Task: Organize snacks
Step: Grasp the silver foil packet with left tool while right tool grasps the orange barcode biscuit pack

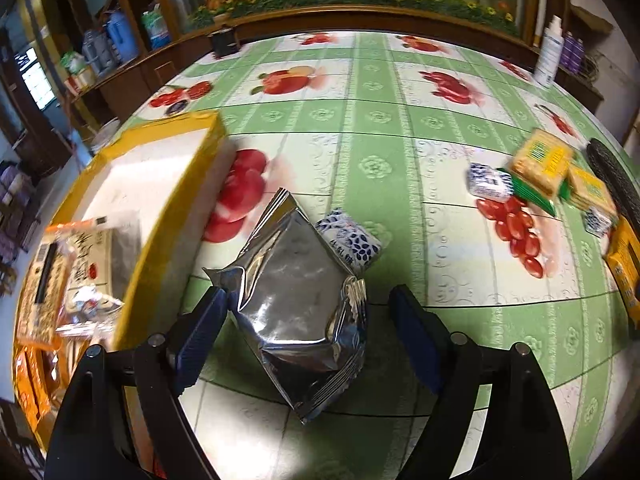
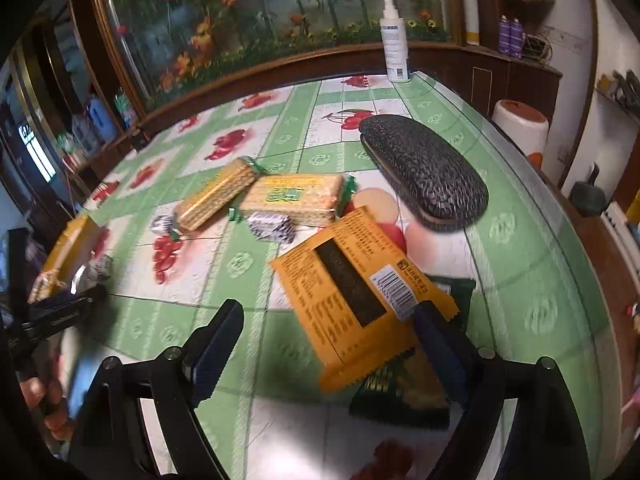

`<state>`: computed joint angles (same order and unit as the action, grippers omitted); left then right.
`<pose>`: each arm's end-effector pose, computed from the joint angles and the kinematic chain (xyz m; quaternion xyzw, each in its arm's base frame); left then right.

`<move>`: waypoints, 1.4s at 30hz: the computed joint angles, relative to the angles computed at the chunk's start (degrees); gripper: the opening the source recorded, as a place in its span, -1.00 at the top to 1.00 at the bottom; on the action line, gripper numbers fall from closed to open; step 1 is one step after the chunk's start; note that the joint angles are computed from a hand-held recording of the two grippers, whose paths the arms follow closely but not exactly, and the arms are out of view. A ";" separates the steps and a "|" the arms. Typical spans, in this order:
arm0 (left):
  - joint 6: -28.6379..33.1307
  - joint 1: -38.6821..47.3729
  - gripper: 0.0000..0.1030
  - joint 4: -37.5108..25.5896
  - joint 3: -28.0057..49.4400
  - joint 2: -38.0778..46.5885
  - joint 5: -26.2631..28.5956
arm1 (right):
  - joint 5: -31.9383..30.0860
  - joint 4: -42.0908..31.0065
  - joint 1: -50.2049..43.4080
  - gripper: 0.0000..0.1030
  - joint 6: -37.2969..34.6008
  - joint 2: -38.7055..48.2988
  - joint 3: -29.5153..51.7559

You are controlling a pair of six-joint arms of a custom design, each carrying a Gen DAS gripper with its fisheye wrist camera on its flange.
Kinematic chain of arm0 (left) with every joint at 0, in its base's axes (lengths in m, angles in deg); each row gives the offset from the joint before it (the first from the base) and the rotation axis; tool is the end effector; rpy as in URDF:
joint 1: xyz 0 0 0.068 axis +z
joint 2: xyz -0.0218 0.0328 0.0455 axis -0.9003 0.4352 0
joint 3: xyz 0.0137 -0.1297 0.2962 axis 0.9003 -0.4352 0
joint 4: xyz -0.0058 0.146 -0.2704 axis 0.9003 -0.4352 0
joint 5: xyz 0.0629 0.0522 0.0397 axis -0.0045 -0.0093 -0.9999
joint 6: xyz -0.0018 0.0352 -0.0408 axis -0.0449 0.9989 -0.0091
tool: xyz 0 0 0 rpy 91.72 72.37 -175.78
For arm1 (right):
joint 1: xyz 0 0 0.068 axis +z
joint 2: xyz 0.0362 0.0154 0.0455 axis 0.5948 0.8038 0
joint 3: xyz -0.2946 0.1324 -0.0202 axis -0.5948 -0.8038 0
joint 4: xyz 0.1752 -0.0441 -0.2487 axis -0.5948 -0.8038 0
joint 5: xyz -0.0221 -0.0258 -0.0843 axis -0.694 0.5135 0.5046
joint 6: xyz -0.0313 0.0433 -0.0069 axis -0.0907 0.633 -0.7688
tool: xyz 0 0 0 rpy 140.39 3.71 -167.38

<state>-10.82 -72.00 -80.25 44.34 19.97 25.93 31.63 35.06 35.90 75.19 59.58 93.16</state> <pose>0.3039 -0.0401 0.1453 0.1132 0.9506 0.0172 0.2886 0.1873 -0.0048 0.1747 0.1596 0.9303 0.0103 0.3301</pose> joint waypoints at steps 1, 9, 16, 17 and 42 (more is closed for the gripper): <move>0.74 -0.15 -0.60 -0.19 0.20 0.10 0.84 | 1.06 0.72 -0.13 -0.78 -1.38 2.54 0.87; 7.32 -3.98 -0.33 -1.55 -3.30 -4.53 6.69 | 1.10 2.23 -2.11 -0.76 -7.89 6.57 3.41; 6.48 2.51 -0.33 -6.81 -0.36 -2.62 15.25 | 0.75 4.43 -4.98 -0.82 -11.84 12.15 5.17; 6.86 3.11 -0.38 -6.69 -0.34 -2.58 15.87 | -0.25 5.00 -5.73 -0.86 -12.38 12.29 4.95; -4.15 3.23 -0.51 -10.70 4.95 0.89 16.79 | -4.15 1.64 4.12 -0.41 -11.39 12.88 4.98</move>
<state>-14.98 -68.78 -90.95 49.29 20.86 42.72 27.49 36.70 40.02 63.80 72.46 98.14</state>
